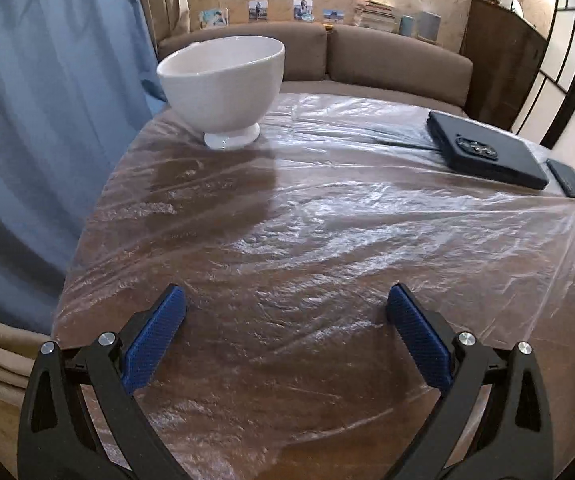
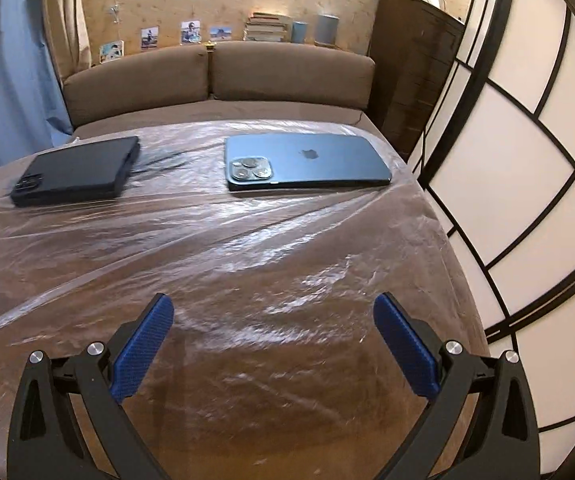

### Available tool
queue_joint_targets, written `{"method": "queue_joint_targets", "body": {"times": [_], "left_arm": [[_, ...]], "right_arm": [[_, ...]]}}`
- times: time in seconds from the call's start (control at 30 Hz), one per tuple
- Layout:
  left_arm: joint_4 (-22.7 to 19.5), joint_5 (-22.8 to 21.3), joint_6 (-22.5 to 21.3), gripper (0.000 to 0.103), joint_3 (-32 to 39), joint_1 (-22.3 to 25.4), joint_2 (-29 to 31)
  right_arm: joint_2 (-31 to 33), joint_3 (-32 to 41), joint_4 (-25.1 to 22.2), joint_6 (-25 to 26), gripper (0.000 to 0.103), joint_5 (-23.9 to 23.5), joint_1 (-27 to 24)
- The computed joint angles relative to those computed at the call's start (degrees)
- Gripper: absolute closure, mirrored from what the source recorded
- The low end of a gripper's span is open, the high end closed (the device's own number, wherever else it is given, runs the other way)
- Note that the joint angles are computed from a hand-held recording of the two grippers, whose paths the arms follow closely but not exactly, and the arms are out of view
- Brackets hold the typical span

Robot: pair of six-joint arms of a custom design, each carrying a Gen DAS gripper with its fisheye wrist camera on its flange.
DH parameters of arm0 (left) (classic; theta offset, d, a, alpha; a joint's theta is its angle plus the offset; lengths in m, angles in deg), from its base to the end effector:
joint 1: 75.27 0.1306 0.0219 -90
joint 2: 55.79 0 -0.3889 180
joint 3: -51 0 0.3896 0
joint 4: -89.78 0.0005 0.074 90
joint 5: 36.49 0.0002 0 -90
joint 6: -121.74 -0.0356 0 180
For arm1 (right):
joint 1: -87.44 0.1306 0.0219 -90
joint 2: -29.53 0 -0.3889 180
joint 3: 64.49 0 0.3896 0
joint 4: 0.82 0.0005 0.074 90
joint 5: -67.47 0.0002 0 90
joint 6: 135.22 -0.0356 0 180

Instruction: Collect trash

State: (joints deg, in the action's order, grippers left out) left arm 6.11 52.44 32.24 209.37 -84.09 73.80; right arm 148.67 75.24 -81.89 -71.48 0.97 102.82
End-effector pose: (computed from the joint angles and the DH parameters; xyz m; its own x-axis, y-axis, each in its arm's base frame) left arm 0.6661 -0.1032 0.5281 -0.8096 0.1168 -0.5753 0.1356 0.9907 0.0103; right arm 0.6098 0.1525 0.5144 -0.7762 0.2073 -0.5954 0.3230 0.9418 -0.0932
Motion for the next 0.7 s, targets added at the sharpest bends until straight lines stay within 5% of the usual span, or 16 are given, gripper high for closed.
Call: {"method": "queue_joint_targets", "body": {"times": [0.13, 0.7], "left_arm": [[-0.5, -0.1, 0.3, 0.001, 0.9, 0.1, 0.4], [-0.7, 0.1, 0.2, 0.001, 1.5, 0.4, 0.8]], "right_arm": [[-1.8, -3.8, 3.1, -1.4, 0.004, -4.8, -1.4], [-1.7, -3.9, 3.1, -1.9, 0.004, -4.4, -1.6]]}}
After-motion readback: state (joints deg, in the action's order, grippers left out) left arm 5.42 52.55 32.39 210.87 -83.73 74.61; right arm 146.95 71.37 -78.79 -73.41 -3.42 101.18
